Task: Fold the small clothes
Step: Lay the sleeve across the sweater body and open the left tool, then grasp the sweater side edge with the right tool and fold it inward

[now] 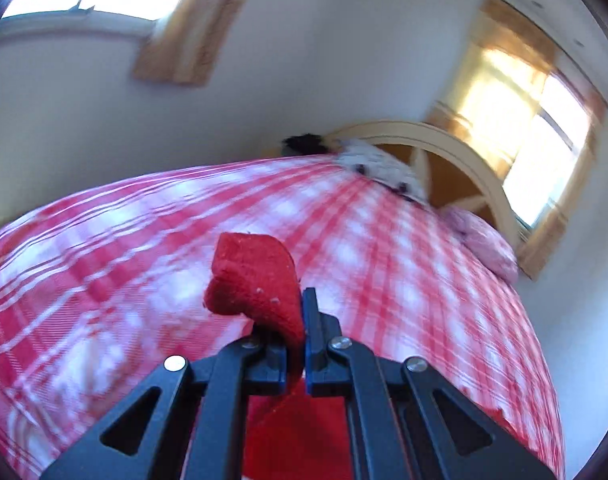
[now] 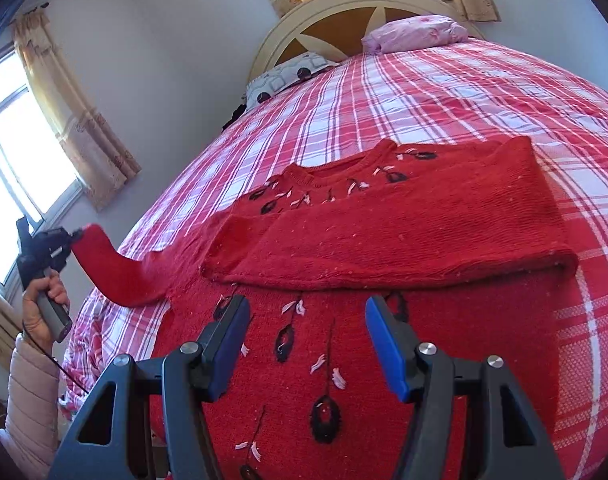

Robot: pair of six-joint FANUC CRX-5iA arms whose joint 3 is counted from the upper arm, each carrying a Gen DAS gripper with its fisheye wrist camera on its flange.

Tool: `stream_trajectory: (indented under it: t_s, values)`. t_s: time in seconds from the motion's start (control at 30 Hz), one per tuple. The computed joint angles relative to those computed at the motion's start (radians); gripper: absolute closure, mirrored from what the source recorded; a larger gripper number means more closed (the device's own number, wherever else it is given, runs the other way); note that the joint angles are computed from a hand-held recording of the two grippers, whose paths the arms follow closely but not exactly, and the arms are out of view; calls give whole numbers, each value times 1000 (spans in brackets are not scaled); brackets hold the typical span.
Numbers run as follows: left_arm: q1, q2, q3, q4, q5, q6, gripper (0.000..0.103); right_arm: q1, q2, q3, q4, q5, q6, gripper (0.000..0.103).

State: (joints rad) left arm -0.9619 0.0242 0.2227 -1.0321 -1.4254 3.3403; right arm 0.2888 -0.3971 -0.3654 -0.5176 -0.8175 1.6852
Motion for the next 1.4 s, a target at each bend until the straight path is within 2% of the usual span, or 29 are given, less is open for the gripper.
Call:
stream_trajectory:
  t_s: [0.2, 0.37, 0.47, 0.63, 0.73, 0.83, 0.87, 0.93, 0.97, 1.0, 1.03, 1.07, 1.23, 1.4]
  values:
    - [-26, 199, 248, 21, 167, -208, 98, -82, 2, 24, -47, -11, 28, 42]
    - [-46, 380, 441, 90, 256, -378, 98, -158, 7, 40, -61, -26, 52, 42]
    - [-59, 493, 549, 157, 261, -492, 98, -204, 18, 46, -68, -41, 59, 42]
    - [-74, 639, 699, 249, 207, -641, 98, -255, 39, 50, -89, -67, 71, 42]
    - [-68, 671, 719, 304, 182, -677, 97, -277, 48, 56, -114, -83, 90, 42]
    - [-49, 654, 673, 386, 203, -690, 95, -297, 60, 72, -157, -100, 114, 42]
    - [-45, 632, 636, 406, 231, -694, 90, -304, 65, 80, -172, -108, 121, 41]
    - [-46, 598, 581, 433, 261, -715, 65, -321, 87, 111, -224, -136, 147, 41]
    - [-52, 581, 560, 441, 256, -727, 36, -326, 97, 124, -245, -146, 157, 39]
    - [-62, 575, 553, 435, 247, -726, 15, -330, 112, 142, -271, -159, 167, 36]
    - [-75, 561, 537, 414, 240, -712, 10, -330, 126, 158, -291, -170, 170, 29]
    - [-95, 538, 506, 377, 235, -681, 9, -325, 146, 177, -308, -179, 172, 28]
    - [-137, 442, 385, 296, 178, -542, 9, -264, 274, 276, -351, -234, 169, 28]
    - [-140, 384, 298, 281, 143, -437, 9, -137, 349, 296, -212, -173, 69, 28]
